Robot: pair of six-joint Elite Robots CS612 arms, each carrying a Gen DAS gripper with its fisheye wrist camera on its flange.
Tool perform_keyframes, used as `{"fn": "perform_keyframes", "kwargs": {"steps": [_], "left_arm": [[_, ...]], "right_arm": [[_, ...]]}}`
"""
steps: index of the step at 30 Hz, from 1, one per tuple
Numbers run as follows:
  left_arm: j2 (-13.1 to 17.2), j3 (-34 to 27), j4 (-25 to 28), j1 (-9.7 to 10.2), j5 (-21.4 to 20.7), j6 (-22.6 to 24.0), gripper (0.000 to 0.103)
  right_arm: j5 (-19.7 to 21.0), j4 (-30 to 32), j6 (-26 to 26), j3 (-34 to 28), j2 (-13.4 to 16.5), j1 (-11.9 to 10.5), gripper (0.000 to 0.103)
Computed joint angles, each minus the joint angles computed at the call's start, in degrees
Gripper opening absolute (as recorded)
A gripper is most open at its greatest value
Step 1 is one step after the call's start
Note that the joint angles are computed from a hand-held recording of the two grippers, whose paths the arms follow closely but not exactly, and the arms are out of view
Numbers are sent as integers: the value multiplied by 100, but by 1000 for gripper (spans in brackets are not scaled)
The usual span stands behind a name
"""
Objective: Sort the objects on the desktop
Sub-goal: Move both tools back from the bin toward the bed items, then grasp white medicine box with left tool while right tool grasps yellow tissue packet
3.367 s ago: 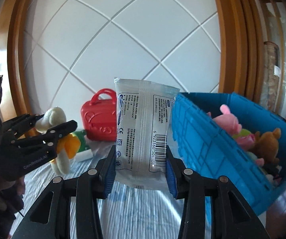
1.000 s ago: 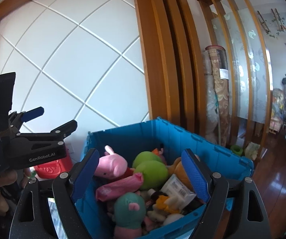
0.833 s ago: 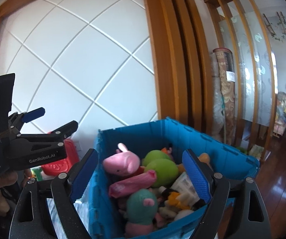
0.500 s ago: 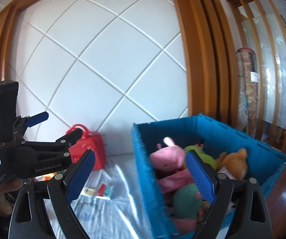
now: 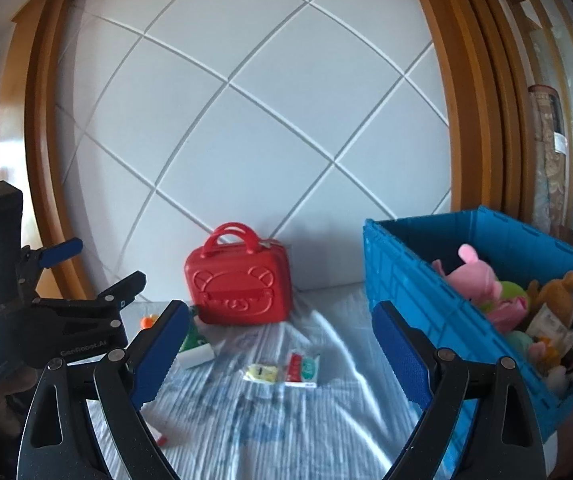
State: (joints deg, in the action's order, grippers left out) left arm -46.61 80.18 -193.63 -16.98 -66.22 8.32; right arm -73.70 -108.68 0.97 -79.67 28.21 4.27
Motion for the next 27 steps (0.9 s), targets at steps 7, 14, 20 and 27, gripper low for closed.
{"fn": "perform_keyframes", "kwargs": {"steps": [7,14,20,27], "left_arm": [[26,361,169,301,162,-293,102],[75,906,897,674,733,-1103,102],[181,1038,2314,863,450,-2729,102],[710,313,3145,807,-229,-3582,102]], "right_arm": [[-142,324,-280,248,1,222,95],[12,563,-451,856,-95,219,95],[452,655,-1231,1748,-305,204,95],[587,510,-3230,4030,-1166,282,84]]}}
